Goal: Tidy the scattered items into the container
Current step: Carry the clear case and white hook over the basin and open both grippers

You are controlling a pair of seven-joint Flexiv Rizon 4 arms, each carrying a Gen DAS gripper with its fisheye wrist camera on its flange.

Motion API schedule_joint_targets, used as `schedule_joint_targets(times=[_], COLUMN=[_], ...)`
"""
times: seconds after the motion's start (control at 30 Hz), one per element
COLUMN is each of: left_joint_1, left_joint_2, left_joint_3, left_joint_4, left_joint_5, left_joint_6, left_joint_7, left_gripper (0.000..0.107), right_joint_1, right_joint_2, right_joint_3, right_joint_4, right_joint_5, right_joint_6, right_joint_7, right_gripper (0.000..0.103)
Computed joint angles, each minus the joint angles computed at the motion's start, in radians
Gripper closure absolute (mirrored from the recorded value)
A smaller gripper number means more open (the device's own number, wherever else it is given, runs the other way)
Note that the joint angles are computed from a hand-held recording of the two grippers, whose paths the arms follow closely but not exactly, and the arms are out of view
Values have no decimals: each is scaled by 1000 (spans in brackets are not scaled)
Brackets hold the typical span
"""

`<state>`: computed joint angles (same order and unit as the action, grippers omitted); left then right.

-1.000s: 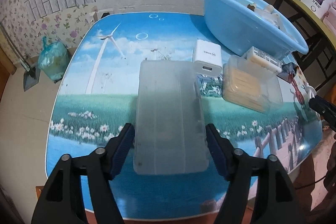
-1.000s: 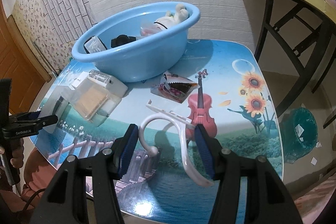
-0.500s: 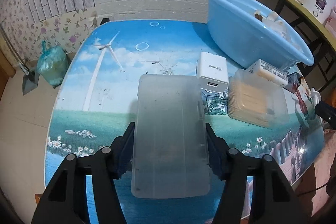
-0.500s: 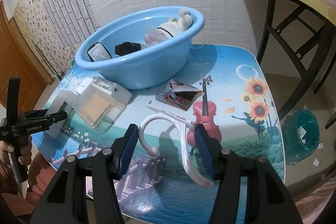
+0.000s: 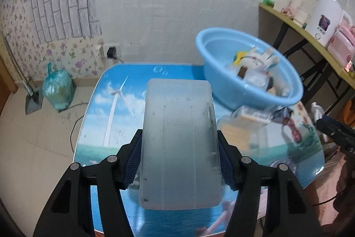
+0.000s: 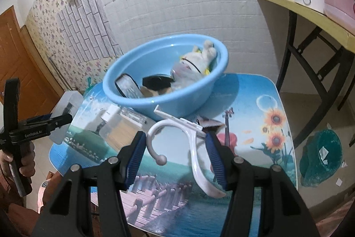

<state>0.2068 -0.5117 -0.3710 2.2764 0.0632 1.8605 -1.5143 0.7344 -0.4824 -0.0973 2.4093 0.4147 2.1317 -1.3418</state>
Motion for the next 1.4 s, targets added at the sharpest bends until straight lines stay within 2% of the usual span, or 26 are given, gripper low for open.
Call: schedule_joint_targets(times=[0.07,0.17,0.4,0.53,0.77,1.2,1.27,1.33,1.4], left_joint_1=[20,4,22,-13,-37,-133,-149,-144,-118], left_joint_2=[7,10,9,3,-32,-144,-159,-169,-178], left_joint_3=[-31,-31,-83,-69,-87,-74,-64,-76,-108], left_joint_4=[-2,-19,-54,-89,-158,-345,-363,-369,-360], left_joint_5=[11,9,-2,-19,-56,-157,-174,-189,-194], left_joint_6=[1,-7,-38,-53,-85,-185,-193,-191,-171], left_joint_7=[-1,3,22,46,92,218,235,247,258], left_gripper=[46,46,46,45,45,45,44,37,33], right_joint_1=[-4,-26,-54,-83,-129,-248,-278,-234,-232], right_joint_2=[4,3,17,16,3,-85,-106,-114,-118], right_joint_3=[0,15,23,30,40,76,88,35,28], right_joint_4=[-3,-5,-19,-42,-89,-226,-251,-271,-280], right_joint_5=[-4,-15,-35,-58,-115,-282,-313,-289,-295], right_joint_6=[0,8,18,4,-12,-56,-65,-102,-112], right_joint_7=[-2,3,-10,-13,-18,10,26,31,38], right_gripper=[48,48,48,48,48,48,48,48,47])
